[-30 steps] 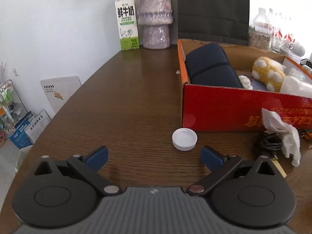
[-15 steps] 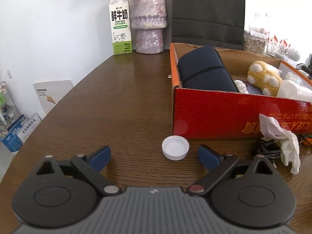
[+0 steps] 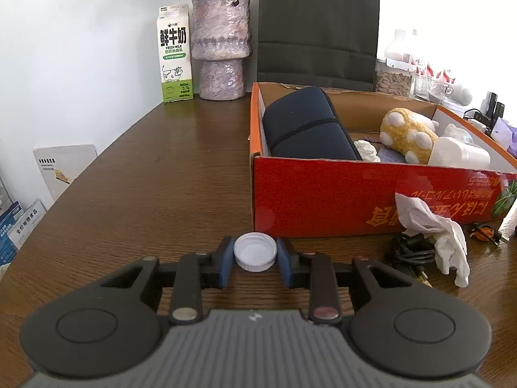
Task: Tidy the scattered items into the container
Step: 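Carry both white caps into the box and open both tools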
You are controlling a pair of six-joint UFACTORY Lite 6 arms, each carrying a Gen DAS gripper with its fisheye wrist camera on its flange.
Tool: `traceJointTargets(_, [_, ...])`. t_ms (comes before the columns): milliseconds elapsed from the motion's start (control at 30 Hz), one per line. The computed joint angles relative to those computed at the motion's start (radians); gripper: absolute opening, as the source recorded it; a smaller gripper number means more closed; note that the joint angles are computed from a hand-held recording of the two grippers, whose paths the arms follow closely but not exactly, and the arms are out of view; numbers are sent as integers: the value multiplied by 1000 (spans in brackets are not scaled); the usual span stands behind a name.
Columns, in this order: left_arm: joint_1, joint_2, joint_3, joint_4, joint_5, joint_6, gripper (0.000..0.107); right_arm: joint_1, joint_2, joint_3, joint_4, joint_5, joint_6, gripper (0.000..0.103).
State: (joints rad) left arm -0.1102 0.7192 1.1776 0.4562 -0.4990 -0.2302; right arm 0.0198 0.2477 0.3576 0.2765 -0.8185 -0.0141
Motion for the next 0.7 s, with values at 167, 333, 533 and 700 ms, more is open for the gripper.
traceJointTargets(167, [1,0,1,-1,0,3,29,3,-2,-3,10,-4,0,39])
traceJointTargets(333, [4,-2,-3,-7,-3,-5,29,0,-5,-4,9,-4,-2,39])
traceJointTargets(533, [6,-58,-66,-118,-38,77,29,40,-96,-56,76,-10,-27,39])
traceJointTargets(700, [4,-176,-155,-130,-77,68,29,77,-305,-97,106,68,-76,39])
